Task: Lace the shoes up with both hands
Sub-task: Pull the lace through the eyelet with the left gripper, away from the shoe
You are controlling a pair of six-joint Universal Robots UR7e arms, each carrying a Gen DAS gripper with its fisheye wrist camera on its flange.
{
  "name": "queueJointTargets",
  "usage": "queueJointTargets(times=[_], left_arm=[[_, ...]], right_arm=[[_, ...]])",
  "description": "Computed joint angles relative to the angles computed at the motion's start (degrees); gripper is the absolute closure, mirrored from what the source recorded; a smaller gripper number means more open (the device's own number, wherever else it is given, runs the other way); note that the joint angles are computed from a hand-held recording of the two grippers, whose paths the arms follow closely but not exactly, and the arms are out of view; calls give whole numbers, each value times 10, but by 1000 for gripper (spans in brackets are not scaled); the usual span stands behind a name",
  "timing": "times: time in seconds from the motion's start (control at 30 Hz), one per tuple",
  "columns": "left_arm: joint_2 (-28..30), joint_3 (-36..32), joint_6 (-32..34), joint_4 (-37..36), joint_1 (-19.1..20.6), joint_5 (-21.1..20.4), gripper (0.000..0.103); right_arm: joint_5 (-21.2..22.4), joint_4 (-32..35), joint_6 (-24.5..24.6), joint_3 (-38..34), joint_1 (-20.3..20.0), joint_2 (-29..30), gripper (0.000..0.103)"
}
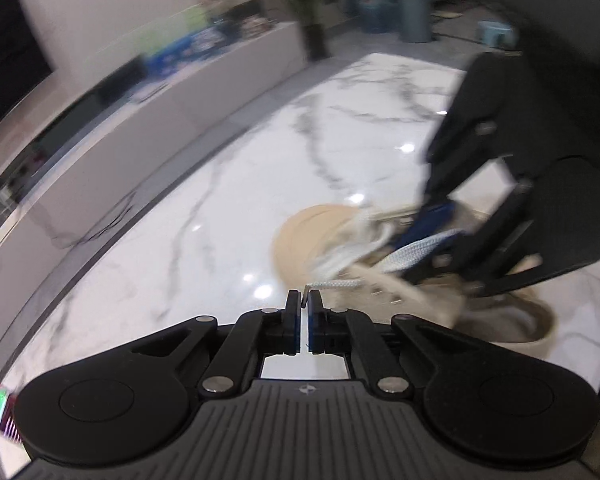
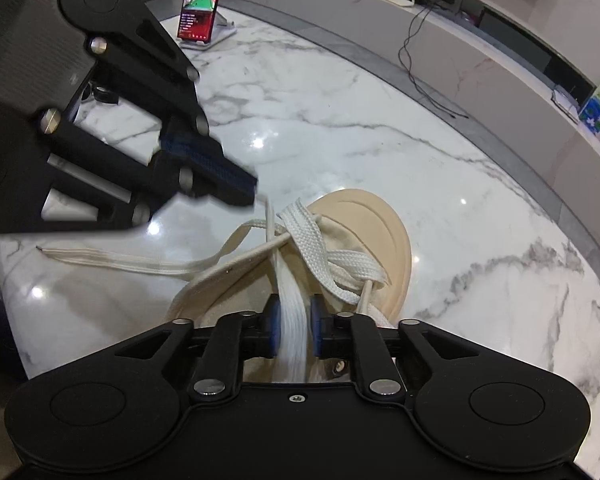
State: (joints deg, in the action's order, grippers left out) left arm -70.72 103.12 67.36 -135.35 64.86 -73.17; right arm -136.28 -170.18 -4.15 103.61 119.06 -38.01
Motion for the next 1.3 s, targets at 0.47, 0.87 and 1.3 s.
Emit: queueJointTargets(times=[0.47,0.87,1.3], left_arm=[[-6,-17,-8,-21,18,97,101],[13,-30,33,-97,39,275,101],[33,-65,84,-159,65,404,101]], right_arm=[[-14,-26,26,35,24,-34,83],[-49,-2,53,37,37,-40,81],[-60,18,62,36,42,-42,81]])
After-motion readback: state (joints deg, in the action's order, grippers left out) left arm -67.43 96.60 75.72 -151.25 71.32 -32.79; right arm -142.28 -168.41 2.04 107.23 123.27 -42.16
